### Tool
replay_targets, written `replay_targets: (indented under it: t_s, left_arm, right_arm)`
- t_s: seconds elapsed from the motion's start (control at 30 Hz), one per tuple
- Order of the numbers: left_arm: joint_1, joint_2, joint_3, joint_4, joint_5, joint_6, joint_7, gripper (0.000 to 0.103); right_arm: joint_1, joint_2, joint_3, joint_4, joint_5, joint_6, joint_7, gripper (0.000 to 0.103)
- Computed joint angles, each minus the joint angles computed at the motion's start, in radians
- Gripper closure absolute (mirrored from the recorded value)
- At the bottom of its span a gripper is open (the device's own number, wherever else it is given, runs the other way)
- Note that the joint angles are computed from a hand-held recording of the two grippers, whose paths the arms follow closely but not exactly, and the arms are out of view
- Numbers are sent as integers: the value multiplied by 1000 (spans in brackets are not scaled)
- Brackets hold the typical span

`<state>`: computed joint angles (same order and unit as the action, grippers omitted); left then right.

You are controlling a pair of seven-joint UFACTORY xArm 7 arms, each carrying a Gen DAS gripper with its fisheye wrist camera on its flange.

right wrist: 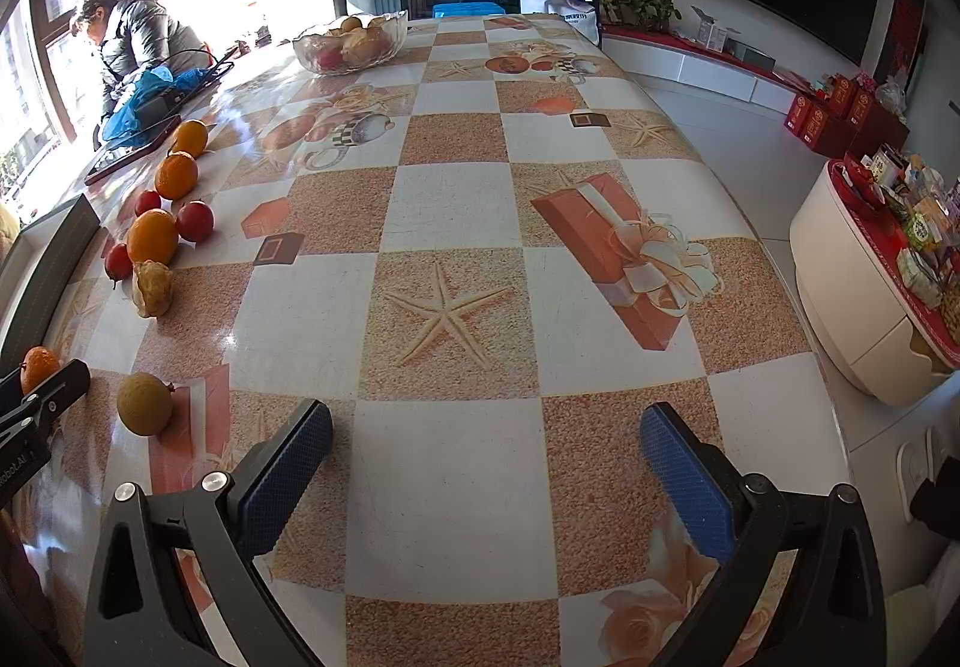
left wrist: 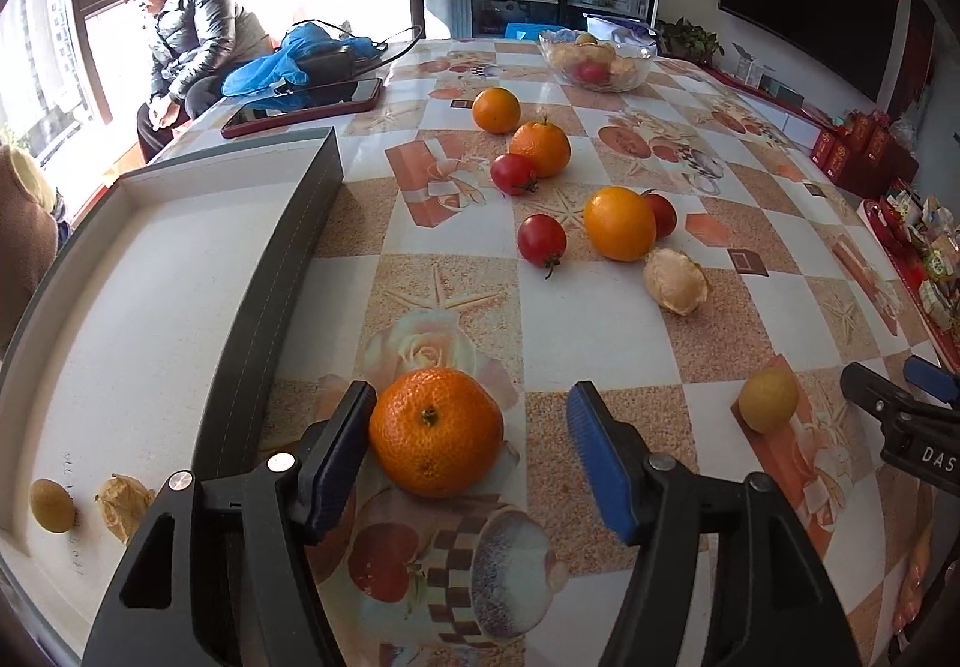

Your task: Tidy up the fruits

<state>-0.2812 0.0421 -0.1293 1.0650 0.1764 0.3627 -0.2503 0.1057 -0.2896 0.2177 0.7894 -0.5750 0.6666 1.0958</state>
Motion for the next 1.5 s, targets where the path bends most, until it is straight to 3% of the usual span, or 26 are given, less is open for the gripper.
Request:
replay_targets:
  t_s: [1.5]
  left_arm:
    - [2,-11,-2,-15,-13,-4,11,24]
  right_arm:
    - [2,1,-2,1,2,1,-1,0]
